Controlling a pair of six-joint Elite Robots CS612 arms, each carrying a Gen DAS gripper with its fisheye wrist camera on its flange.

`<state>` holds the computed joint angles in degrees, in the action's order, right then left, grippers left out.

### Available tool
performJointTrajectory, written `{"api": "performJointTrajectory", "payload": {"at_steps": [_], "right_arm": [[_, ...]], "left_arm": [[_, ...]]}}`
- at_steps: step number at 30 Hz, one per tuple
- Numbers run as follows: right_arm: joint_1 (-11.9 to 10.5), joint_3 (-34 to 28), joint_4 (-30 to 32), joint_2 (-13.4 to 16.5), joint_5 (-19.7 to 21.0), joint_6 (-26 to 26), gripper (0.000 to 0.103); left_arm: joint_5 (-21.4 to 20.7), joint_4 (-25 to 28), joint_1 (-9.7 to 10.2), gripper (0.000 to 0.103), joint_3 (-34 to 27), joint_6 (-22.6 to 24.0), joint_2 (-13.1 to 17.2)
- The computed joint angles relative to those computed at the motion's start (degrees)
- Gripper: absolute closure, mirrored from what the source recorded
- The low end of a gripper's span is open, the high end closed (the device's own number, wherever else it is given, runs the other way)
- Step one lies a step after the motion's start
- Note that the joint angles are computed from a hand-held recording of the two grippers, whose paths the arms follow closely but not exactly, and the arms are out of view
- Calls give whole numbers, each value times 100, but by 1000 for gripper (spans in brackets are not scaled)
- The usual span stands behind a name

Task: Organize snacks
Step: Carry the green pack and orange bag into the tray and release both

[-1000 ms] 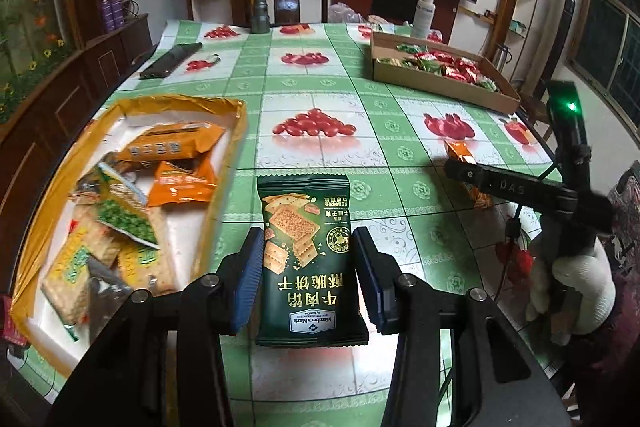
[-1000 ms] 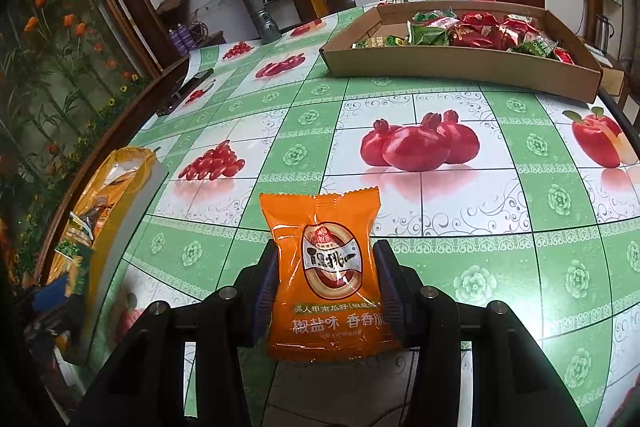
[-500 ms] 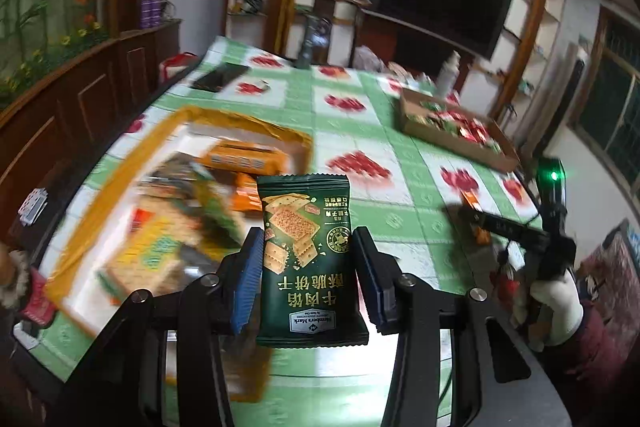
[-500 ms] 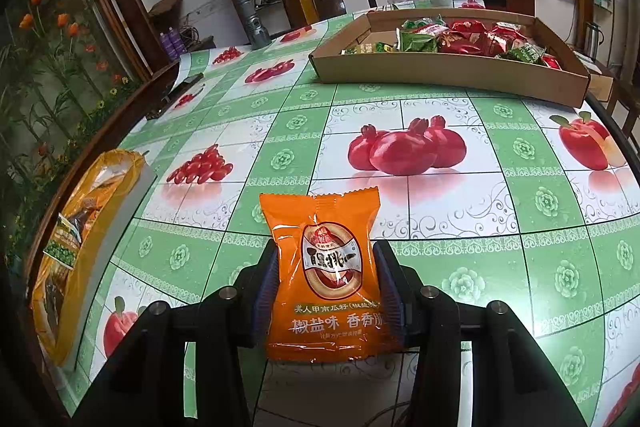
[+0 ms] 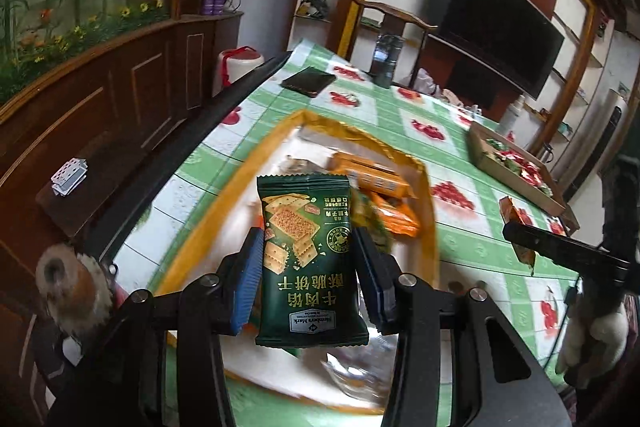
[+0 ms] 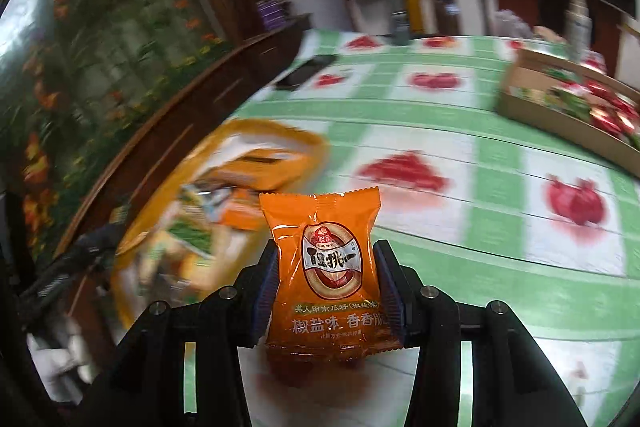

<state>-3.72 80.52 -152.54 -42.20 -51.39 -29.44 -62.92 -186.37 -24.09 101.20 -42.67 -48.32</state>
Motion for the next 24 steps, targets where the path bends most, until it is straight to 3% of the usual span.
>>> {"api": "performJointTrajectory", "payload": {"at_steps": [5,11,14,18,24], "right_arm": [[293,-199,663,34,115,-209,56],[620,-562,1030,241,-196,-223,56],[739,-790,890,421,-477,-49,54],[765,-1041,944,588,-369,165,51],[665,-803,551,470,50,310,40]], "left_arm": [[-260,117,132,60,-132,99,99],[-687,203,291,60,-321,79,256],[-855,74,330,59,-274,-39,271],[-837,-231,293,44,-92,-115,197],[-637,-654,168,37,139,-164,73]]}}
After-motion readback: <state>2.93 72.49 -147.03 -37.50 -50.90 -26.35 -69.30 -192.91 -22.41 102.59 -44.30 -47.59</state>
